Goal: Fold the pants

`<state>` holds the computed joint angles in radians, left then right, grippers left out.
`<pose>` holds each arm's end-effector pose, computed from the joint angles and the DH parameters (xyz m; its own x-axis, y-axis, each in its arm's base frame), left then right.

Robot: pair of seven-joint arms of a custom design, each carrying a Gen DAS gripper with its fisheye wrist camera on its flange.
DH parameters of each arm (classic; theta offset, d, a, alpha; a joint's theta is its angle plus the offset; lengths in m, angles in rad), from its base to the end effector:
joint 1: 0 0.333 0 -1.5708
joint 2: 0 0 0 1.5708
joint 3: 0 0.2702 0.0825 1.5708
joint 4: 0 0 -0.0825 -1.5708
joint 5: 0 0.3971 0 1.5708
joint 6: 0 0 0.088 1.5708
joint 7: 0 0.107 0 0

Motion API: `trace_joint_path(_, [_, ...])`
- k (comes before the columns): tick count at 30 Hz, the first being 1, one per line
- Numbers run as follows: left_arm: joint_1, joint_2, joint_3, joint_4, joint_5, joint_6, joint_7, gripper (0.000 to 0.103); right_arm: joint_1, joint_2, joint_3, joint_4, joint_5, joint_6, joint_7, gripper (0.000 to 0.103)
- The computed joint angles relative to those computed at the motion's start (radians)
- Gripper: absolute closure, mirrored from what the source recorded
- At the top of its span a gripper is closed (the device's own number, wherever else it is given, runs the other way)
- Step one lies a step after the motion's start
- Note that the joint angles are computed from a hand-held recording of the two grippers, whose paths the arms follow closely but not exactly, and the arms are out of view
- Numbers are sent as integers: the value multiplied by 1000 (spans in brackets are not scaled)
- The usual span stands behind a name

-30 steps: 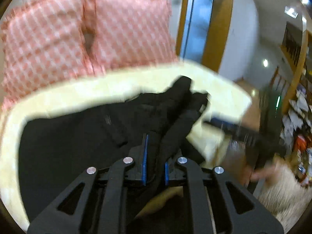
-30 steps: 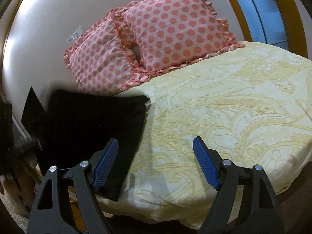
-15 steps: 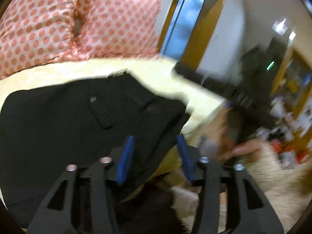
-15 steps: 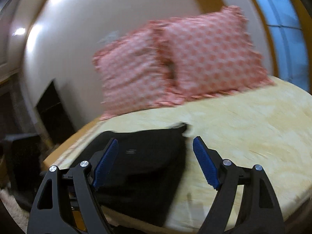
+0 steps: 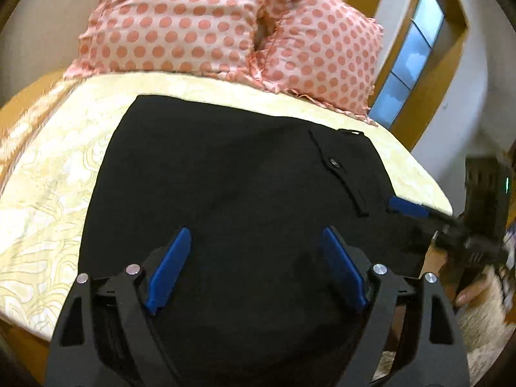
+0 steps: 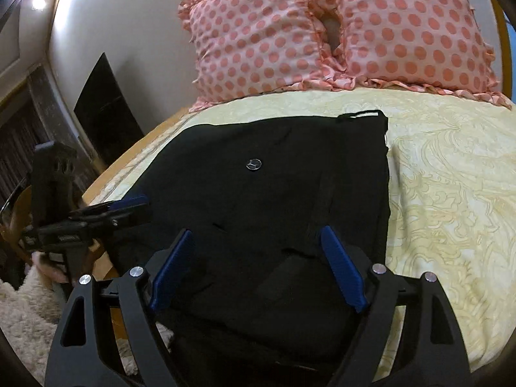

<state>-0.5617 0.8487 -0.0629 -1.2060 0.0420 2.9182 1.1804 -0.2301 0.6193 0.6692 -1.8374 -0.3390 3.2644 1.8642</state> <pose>0.6456 -0.4478 0.3362 -0.3372 -0.8927 0.2989 -0.7133 0.0351 -0.7000 0.6268 0.2651 0.3235 0.3688 -0.8607 -0.3509 -0.6581 0.0249 -0.7526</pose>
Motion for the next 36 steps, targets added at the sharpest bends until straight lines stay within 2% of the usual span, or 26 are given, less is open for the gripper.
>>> trace_joint_path(1, [0, -4, -3, -17, 8, 22, 15, 12, -58, 15, 51, -6, -7, 30, 15, 19])
trace_joint_path(3, [2, 3, -8, -25, 11, 59, 41, 7, -92, 17, 65, -3, 8, 60, 55, 14])
trace_joint_path(4, [0, 2, -7, -41, 17, 90, 49, 5, -105, 24, 67, 17, 11, 39, 82, 14])
trace_joint_path(6, [0, 17, -11, -25, 5, 108, 84, 3, -123, 52, 79, 64, 7, -28, 98, 14])
trace_joint_path(7, [5, 21, -19, -29, -1, 130, 104, 2, -109, 73, 69, 111, 26, -96, 91, 14])
trace_joint_path(9, [15, 27, -34, -34, -19, 159, 144, 2, -111, 132, 91, 199, 65, -224, 54, 15])
trace_joint_path(11, [41, 23, -73, -56, -41, 193, 200, 2, -132, 194, 138, 249, 102, -280, -8, 18])
trace_joint_path(12, [51, 22, -88, -63, -53, 202, 221, 2, -128, 215, 146, 274, 116, -308, -31, 24])
trace_joint_path(13, [66, 23, -110, -68, -65, 216, 246, 2, -111, 222, 134, 294, 122, -321, -44, 25])
trace_joint_path(15, [76, 25, -128, -72, -88, 228, 280, 2, -96, 211, 120, 288, 129, -319, -78, 26])
trace_joint_path(18, [62, 23, -115, -77, -118, 238, 313, 2, -91, 221, 119, 290, 159, -297, -125, 27])
trace_joint_path(19, [59, 24, -111, -75, -127, 238, 324, 2, -87, 218, 112, 283, 167, -279, -136, 29])
trace_joint_path(21, [55, 25, -109, -71, -145, 235, 342, 2, -91, 219, 117, 271, 182, -252, -176, 40])
trace_joint_path(23, [50, 26, -104, -67, -161, 232, 350, 2, -101, 205, 129, 233, 185, -202, -229, 41])
trace_joint_path(25, [47, 23, -101, -68, -172, 229, 358, 2, -76, 192, 101, 241, 205, -215, -239, 41])
trace_joint_path(27, [45, 21, -99, -67, -182, 220, 360, 2, -86, 218, 117, 268, 248, -244, -254, 41])
trace_joint_path(29, [83, 18, -148, -56, -201, 181, 376, 2, -101, 239, 140, 278, 282, -244, -285, 41])
trace_joint_path(31, [199, 18, -297, -53, -256, 142, 443, 2, -100, 234, 143, 273, 297, -235, -319, 52])
trace_joint_path(32, [244, 17, -348, -55, -292, 132, 461, 2, -108, 232, 155, 263, 303, -224, -346, 61])
trace_joint_path(33, [265, 12, -367, -57, -323, 131, 468, 2, -116, 228, 167, 250, 308, -207, -372, 68])
trace_joint_path(34, [306, 6, -402, -65, -369, 143, 474, 2, -137, 229, 195, 235, 313, -188, -409, 71])
trace_joint_path(35, [324, 1, -414, -71, -397, 155, 479, 2, -175, 247, 248, 219, 316, -171, -460, 74])
trace_joint_path(36, [323, -7, -398, -68, -436, 160, 473, 2, -199, 262, 283, 210, 319, -161, -498, 76])
